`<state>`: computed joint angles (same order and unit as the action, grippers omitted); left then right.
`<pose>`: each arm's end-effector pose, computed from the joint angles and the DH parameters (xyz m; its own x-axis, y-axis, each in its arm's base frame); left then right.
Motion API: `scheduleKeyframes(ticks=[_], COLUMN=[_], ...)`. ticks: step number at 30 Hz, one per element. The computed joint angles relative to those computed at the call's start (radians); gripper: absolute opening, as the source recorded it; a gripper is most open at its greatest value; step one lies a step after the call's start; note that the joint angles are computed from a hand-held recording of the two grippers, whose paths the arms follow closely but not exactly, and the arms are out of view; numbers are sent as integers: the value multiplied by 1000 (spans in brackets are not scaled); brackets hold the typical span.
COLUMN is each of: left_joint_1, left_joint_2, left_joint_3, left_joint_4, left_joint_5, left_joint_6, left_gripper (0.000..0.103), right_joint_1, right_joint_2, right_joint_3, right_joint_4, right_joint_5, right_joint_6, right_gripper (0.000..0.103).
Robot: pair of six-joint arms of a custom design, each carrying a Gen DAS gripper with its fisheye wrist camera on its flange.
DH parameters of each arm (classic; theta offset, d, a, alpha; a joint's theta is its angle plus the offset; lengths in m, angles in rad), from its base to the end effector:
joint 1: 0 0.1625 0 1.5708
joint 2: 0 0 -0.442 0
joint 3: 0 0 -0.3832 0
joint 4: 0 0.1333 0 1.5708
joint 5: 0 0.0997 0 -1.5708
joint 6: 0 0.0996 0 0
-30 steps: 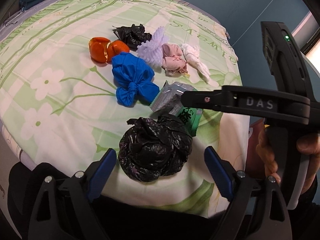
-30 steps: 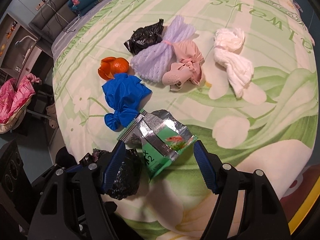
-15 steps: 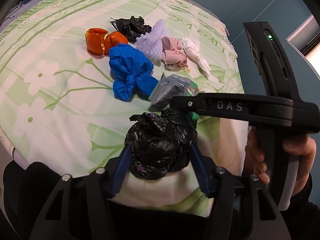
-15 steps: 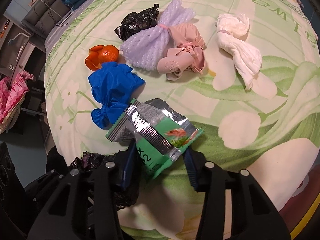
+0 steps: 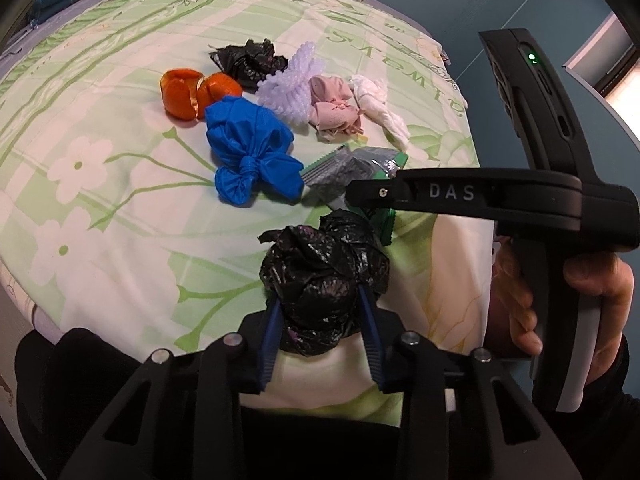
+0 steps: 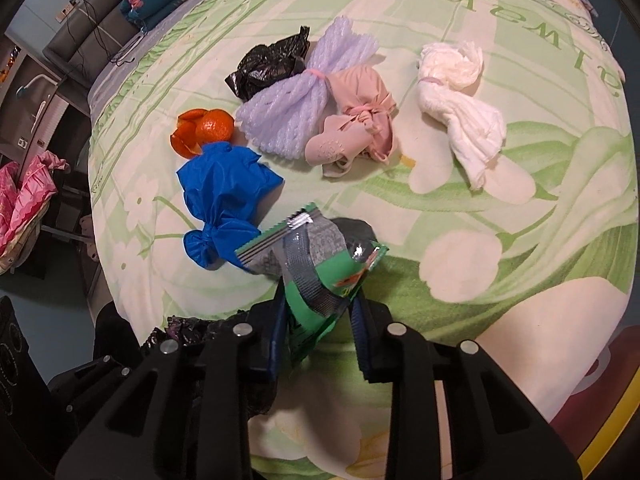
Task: Collect trash
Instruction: 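Grasp the black plastic bag with the left gripper while the right grasps the green snack packet, then carry the black bag and green packet over the yellow-rimmed bin with both tools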
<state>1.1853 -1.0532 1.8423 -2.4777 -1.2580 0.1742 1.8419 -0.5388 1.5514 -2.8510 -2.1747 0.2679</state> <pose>-0.0732 -0.6165 0.1922 -0.8170 0.4788 -0.3213 0.5229 0.8501 -0.0628 0.2614 -0.6540 0.0116 -0.8719 0.1729 0.4581 -0.0285 0.9161 -0.4000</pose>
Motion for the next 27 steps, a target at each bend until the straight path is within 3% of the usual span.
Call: scheduleKeyframes(ticks=[14, 27], left_joint_1=[-18, -67], left_joint_2=[-36, -88], left_joint_3=[18, 63], left_joint_4=[-23, -84], left_joint_5=[2, 6], left_joint_6=[22, 32], left_gripper=[33, 33], right_joint_1=[11, 48], right_joint_2=[-49, -158], right_joint_3=[76, 230], right_joint_4=[-110, -281], right_joint_5=[-1, 12], right_joint_6=[2, -29], right_gripper=[21, 21])
